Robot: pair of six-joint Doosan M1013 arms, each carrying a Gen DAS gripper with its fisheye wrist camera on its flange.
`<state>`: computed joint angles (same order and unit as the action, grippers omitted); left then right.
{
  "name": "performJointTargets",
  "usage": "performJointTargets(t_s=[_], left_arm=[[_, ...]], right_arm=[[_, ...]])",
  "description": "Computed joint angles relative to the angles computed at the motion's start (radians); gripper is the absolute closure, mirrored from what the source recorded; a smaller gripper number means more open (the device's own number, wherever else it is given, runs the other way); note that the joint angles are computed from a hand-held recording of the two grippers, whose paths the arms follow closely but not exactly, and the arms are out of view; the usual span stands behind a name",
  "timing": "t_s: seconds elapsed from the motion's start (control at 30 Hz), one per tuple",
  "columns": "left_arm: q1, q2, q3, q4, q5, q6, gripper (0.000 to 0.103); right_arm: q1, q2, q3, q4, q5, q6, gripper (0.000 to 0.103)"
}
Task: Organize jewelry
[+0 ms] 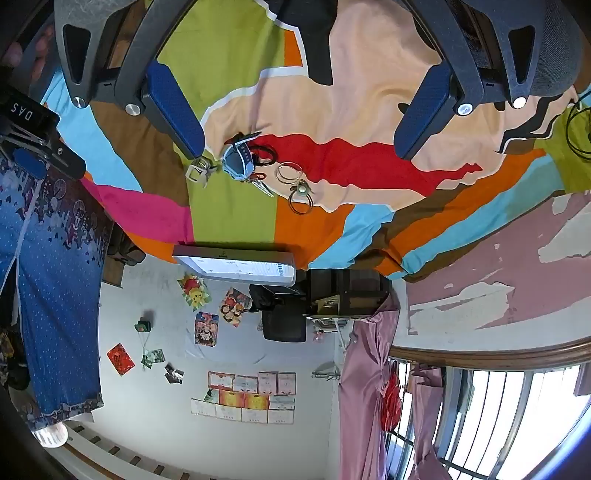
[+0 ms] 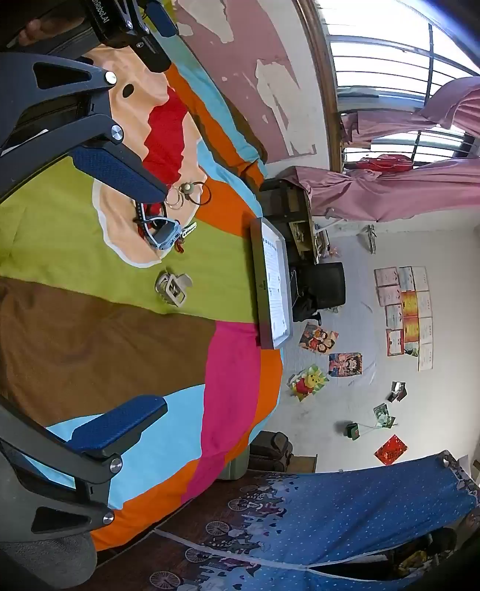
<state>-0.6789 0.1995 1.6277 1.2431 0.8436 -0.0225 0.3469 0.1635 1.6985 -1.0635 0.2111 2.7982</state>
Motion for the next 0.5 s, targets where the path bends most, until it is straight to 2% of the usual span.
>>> performJointTargets(t_s=[0.5], left_arm=[[-0.002,0.001,-0.002,0.000,0.000,-0.006,0.000]], right_arm=[[-0.003,0.000,-0.001,0.016,-0.004,-0.005,0.001]])
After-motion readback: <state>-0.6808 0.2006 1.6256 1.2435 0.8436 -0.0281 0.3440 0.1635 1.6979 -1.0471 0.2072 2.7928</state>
